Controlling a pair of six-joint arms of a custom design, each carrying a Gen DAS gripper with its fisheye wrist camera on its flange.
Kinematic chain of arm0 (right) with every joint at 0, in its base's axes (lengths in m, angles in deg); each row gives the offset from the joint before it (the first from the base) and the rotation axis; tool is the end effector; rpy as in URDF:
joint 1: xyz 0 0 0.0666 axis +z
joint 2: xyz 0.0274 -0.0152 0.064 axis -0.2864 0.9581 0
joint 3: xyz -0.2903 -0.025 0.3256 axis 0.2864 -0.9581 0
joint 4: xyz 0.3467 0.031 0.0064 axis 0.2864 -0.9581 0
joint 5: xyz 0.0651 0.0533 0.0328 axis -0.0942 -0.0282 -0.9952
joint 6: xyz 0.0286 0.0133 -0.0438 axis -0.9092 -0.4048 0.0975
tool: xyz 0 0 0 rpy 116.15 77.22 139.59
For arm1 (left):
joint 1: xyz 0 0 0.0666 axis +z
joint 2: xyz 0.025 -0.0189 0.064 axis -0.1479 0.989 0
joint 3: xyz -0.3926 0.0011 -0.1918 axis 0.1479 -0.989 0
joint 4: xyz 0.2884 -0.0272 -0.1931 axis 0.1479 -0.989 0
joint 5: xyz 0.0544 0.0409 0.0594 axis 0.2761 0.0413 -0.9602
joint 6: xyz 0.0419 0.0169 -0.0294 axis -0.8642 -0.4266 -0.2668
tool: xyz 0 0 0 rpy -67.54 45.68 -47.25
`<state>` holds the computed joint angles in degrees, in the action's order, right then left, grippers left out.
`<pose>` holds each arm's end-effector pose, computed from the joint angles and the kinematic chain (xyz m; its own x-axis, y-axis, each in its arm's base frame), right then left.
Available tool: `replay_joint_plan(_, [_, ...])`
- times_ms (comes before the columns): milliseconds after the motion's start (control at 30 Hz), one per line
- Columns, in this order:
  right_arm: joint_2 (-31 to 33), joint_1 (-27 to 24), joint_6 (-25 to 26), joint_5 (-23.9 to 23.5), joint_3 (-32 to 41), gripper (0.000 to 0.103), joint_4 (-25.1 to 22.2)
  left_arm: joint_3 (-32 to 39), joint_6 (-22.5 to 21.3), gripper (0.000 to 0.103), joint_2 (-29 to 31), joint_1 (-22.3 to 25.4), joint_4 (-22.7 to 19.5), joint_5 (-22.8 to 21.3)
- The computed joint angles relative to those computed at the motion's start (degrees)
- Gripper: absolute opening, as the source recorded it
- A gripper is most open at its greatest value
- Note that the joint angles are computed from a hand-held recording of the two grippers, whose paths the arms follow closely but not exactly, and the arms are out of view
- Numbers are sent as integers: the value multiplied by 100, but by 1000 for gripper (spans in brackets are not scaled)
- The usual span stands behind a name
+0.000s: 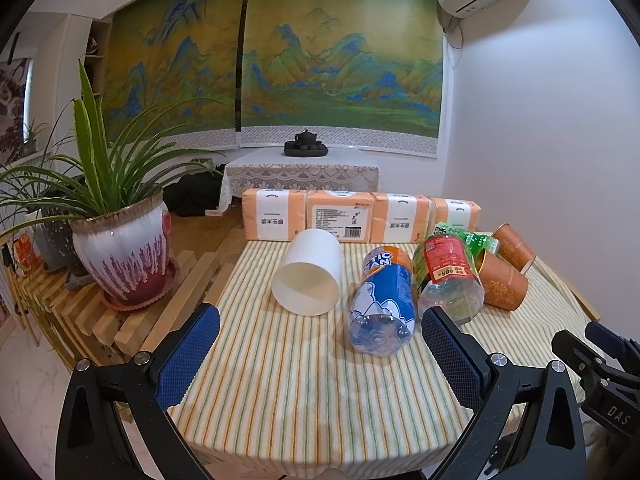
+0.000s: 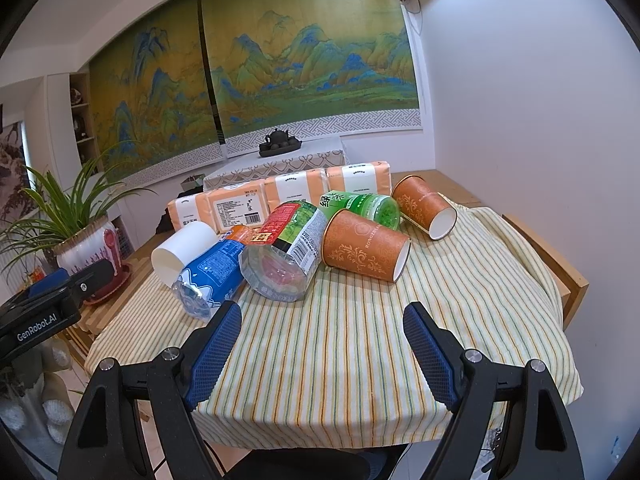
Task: Flip cup upside down
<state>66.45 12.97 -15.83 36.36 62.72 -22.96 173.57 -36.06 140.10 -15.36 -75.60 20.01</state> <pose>0.5616 0.2988 0.4500 -0.4495 0.1951 -0.8717 0.1408 0.9791 0.1465 0.6314 -0.0781 0.4727 -0.4370 0.0329 -0.8988 0.1560 0.9869 -0.0397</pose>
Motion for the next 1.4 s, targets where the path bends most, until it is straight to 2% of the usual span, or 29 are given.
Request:
replay_joint_plan(767, [-23,-55,-32,-127,-69,80,-12,81,-79,102,71,-44,-64,99])
replay_joint_plan(900, [-18,-228,142,-455,-52,81,39,80,-127,102,73,-39,-101,183])
replay_joint_plan(1033, [57,-461,627,-861,107,92,-3,54,-165,102,58,-21,-125,208])
replay_joint_plan(1100, [184,-599,891,-916,365,92,-231,56,-152,102,55,-7,-136,210])
replay_joint_plan(1133, [253,-701,1026,-1103,494,92,-313,60,-156,102,56,-1,-144,216])
replay_joint_plan(1267, [554,-977,1242,-1595,1025,91,-744,62,-231,102,60,14,-170,202])
replay_joint_plan(1400, [810,-1155,1518,-1885,1456,91,-1094,102,-256,102,96,35,-237,169])
